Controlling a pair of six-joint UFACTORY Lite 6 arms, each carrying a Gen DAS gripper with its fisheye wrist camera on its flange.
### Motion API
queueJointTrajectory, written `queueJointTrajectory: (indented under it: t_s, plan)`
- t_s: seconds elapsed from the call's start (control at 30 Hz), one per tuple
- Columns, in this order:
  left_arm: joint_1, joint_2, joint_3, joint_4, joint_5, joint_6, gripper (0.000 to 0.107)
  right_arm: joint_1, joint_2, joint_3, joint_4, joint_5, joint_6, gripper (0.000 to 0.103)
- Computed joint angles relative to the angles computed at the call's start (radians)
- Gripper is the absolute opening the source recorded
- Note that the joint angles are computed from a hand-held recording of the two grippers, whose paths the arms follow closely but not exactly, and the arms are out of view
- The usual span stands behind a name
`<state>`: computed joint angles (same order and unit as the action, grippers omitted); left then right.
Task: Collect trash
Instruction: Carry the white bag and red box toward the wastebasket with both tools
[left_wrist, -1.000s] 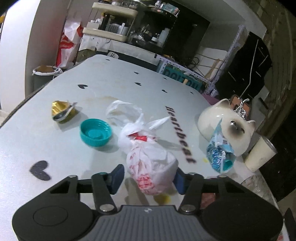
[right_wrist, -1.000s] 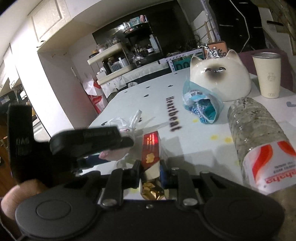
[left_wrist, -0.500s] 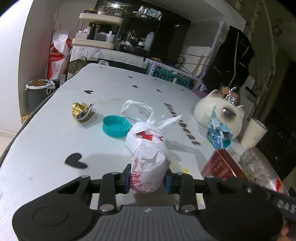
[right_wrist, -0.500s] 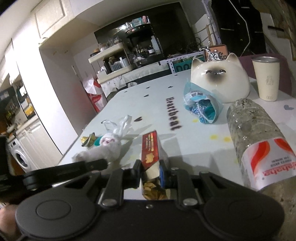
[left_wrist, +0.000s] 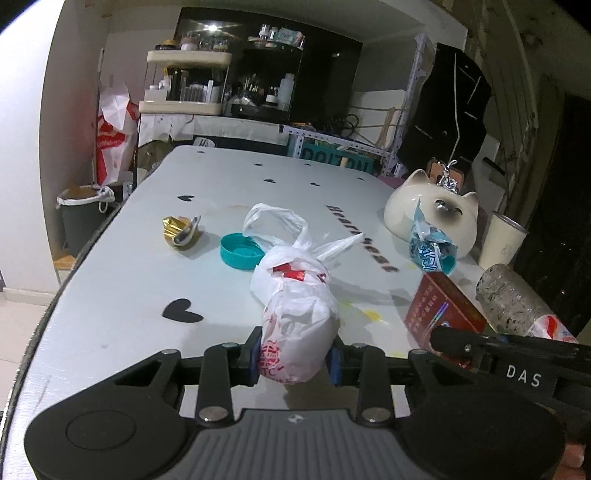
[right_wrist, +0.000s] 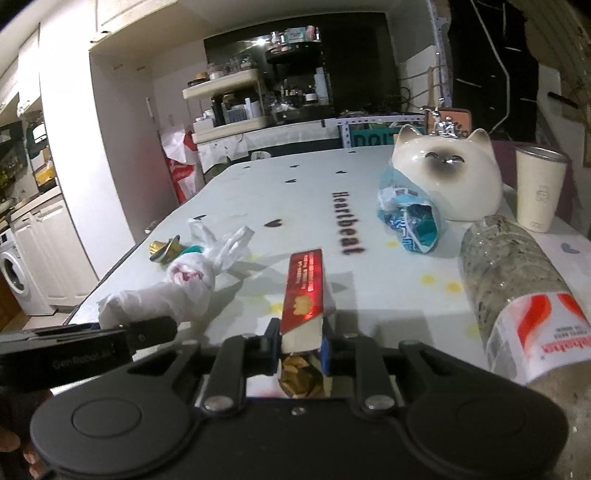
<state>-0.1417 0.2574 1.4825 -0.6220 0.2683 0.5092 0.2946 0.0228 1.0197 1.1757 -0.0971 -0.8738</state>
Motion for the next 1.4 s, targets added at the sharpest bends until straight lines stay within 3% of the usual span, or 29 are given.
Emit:
queueJointTrajectory:
  t_s: [0.2, 0.47, 0.57, 0.8, 0.93, 1.4]
  plan:
    - [0.017, -0.074, -0.085, -0.074, -0.007, 0.086, 0.034, 0.038, -0.038, -0.025, 0.269, -0.066, -0.223, 0.02]
    - [0.072, -0.252, -0.259, -0.295, 0.013, 0.339, 0.034, 0.205, -0.191, -0.167, 0.307, -0.251, -0.207, 0.02]
    - [0.111, -0.314, -0.311, -0.349, 0.056, 0.413, 0.034, 0.277, -0.22, -0.19, 0.415, -0.334, -0.283, 0.02]
    - [0.2, -0.422, -0.376, -0.371, 0.145, 0.49, 0.034, 0.381, -0.301, -0.243, 0.475, -0.449, -0.289, 0.02]
    - [0.263, -0.488, -0.41, -0.403, 0.208, 0.554, 0.034, 0.456, -0.328, -0.249, 0.503, -0.518, -0.288, 0.02]
    - [0.626, -0.636, -0.45, -0.528, 0.562, 0.742, 0.034, 0.792, -0.278, -0.12, 0.611, -0.83, -0.31, 0.02]
